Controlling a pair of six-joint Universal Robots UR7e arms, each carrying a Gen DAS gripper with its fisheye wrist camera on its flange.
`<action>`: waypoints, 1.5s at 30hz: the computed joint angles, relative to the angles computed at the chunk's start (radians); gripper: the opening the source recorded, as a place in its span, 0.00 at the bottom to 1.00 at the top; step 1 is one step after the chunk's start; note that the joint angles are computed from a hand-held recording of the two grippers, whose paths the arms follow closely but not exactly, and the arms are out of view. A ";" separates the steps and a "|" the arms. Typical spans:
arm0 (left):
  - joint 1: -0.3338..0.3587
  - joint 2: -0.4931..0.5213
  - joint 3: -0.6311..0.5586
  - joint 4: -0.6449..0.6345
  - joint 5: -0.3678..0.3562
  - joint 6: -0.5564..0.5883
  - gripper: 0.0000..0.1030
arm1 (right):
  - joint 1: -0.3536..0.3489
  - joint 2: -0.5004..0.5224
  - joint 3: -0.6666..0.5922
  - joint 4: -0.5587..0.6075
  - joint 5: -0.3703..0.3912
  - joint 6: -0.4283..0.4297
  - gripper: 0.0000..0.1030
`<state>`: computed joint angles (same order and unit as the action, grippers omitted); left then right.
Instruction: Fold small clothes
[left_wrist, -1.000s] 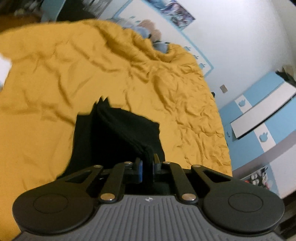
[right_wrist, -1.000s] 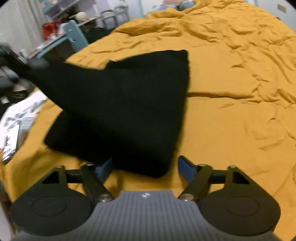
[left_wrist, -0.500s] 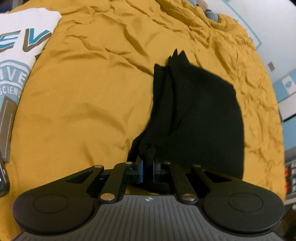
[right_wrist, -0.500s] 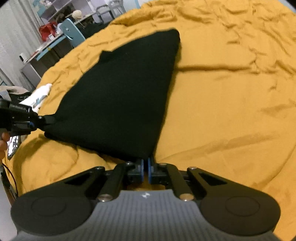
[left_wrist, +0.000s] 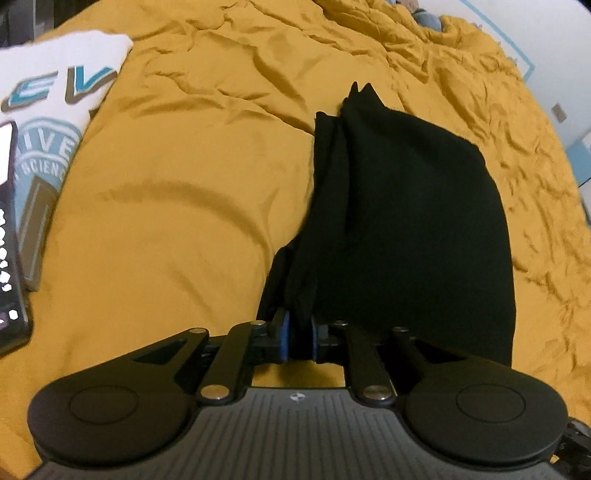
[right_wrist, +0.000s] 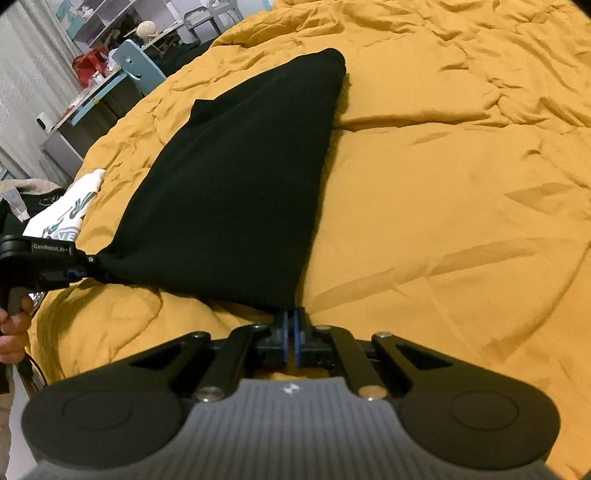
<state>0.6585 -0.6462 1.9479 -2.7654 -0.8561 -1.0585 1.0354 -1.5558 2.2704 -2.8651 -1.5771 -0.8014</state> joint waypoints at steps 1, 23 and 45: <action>-0.004 -0.004 -0.009 0.036 0.002 -0.008 0.18 | 0.002 -0.004 0.004 -0.010 -0.008 0.000 0.00; 0.103 0.077 -0.116 -0.404 -0.005 0.297 0.85 | -0.007 0.036 -0.138 0.074 0.183 0.151 0.51; 0.370 0.245 -0.361 -0.566 -0.384 0.335 0.68 | 0.013 0.452 -0.596 0.219 0.345 0.543 0.52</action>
